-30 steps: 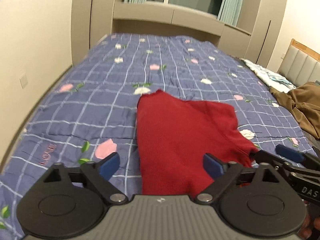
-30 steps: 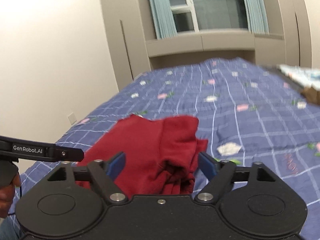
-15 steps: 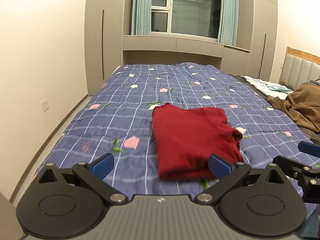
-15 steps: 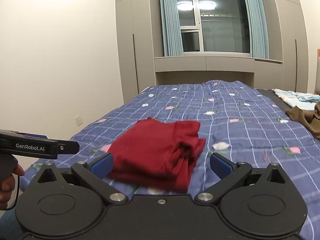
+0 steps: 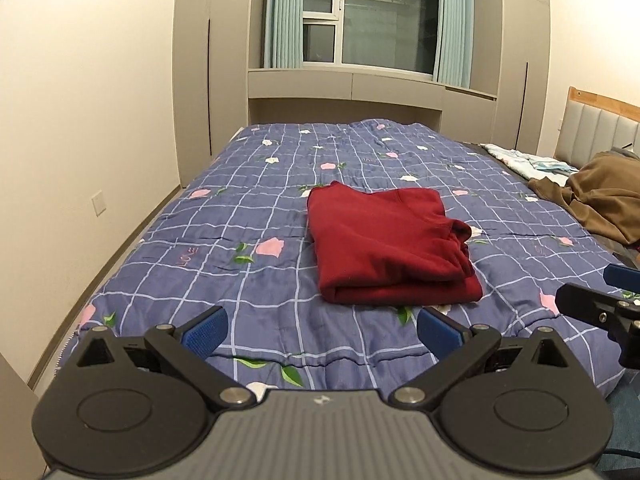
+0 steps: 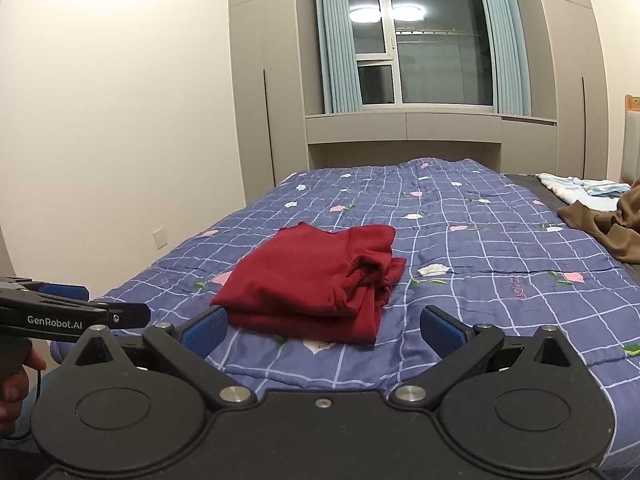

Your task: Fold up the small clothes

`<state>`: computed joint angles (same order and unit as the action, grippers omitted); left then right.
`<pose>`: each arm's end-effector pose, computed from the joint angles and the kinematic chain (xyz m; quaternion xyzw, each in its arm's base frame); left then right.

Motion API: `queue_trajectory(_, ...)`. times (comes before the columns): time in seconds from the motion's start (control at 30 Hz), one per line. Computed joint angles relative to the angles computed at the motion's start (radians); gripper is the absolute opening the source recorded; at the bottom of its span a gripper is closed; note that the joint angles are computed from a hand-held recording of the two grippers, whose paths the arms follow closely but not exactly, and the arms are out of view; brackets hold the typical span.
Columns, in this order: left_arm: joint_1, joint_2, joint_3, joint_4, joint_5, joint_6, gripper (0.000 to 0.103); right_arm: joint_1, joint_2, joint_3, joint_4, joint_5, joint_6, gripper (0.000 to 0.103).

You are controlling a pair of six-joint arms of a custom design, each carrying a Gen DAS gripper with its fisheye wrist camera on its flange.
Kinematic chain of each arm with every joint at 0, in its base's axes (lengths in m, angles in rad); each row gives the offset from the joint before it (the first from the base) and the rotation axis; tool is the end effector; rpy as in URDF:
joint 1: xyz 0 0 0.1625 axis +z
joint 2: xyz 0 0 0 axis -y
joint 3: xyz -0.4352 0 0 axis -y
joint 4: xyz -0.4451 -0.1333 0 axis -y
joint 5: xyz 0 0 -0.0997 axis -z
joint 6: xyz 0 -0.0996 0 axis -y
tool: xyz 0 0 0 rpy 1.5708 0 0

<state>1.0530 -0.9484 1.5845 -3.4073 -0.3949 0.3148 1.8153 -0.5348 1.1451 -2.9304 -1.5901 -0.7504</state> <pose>-0.1426 -0.7054 0.3307 -0.0089 0.7547 -0.5139 0.4077 0.3405 -0.8220 0.1242 0.4410 -0.8195 0.3520 0.1003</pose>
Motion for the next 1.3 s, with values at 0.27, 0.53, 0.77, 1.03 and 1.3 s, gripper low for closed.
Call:
queue_trajectory(0.27,-0.004,0.003,-0.003,-0.017,0.001,0.019,0.102,-0.001,-0.007,0.011,-0.005,0.007,-0.009,0.102)
queue_trajectory(0.53,-0.006,0.004,-0.001,-0.021,0.005,0.018,0.102,-0.001,-0.007,0.011,-0.004,0.004,-0.006,0.102)
queue_trajectory(0.77,-0.006,0.0,0.003,-0.022,0.0,0.015,0.102,0.0,-0.006,0.009,0.0,0.0,-0.004,0.102)
queue_trajectory(1.03,-0.008,-0.004,0.008,-0.005,0.007,-0.003,0.102,0.0,-0.004,0.006,0.004,-0.003,-0.002,0.102)
queue_trajectory(1.3,-0.003,-0.029,0.028,0.084,-0.01,-0.113,0.102,-0.001,-0.001,0.005,0.009,-0.006,-0.003,0.102)
